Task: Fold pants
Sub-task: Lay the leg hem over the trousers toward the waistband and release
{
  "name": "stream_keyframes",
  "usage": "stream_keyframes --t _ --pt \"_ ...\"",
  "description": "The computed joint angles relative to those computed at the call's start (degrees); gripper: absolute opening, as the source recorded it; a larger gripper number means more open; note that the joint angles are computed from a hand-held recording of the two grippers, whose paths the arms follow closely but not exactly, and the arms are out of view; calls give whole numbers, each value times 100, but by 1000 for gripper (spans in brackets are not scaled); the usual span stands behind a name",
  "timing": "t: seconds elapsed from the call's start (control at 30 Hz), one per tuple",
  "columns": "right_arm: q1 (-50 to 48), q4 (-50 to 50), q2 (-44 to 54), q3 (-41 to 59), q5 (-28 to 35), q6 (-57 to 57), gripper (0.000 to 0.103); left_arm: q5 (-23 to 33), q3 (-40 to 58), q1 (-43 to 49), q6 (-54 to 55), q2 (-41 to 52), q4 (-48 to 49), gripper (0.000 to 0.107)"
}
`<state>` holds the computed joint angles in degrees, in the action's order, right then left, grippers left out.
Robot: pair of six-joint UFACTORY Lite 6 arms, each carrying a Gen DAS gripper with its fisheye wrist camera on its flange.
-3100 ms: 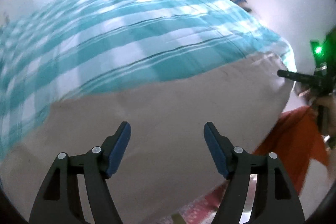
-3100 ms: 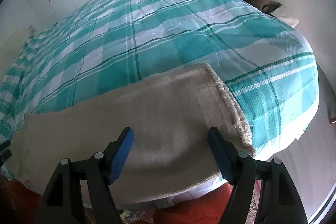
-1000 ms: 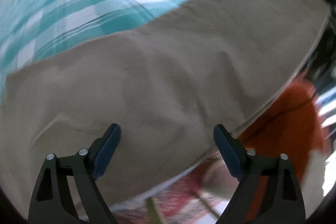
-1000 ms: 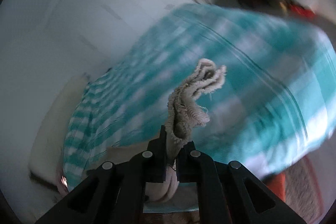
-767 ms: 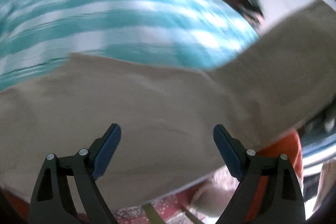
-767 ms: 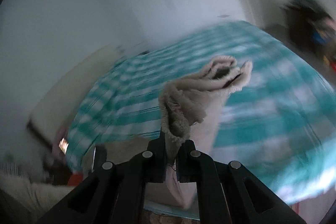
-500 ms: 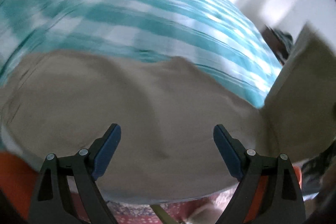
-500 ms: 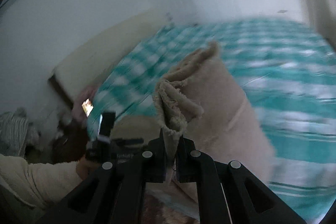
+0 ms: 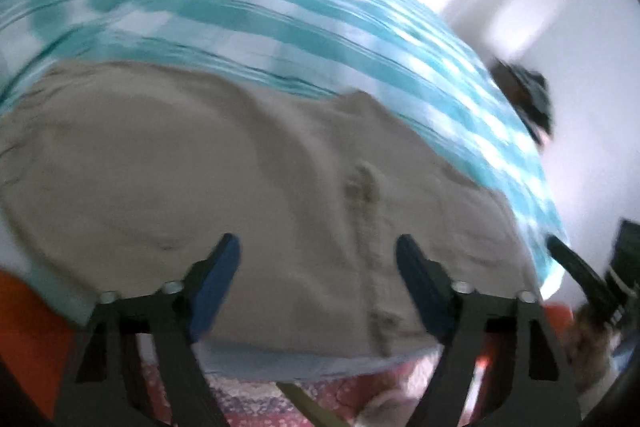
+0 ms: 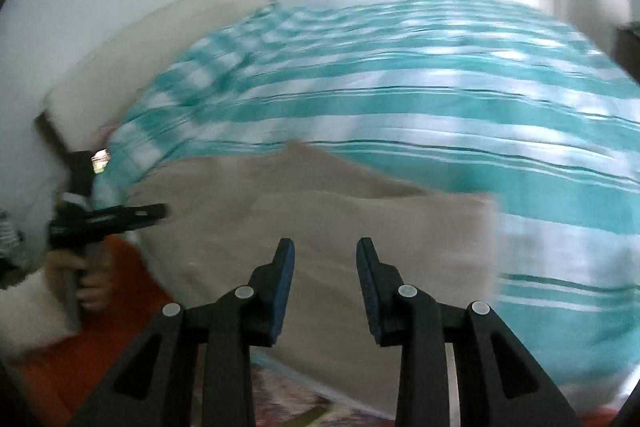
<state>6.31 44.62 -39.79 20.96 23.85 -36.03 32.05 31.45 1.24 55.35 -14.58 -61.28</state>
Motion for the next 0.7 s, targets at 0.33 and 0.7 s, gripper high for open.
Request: stream_keyframes --t 0.33,0.7 --pt "-2217 1218 -527 -696 954 -1956 33 354 149 -838 -420 373 488 49" --pt "-2263 1497 -479 -679 1103 -2244 33 775 430 -859 -707 482 704 46"
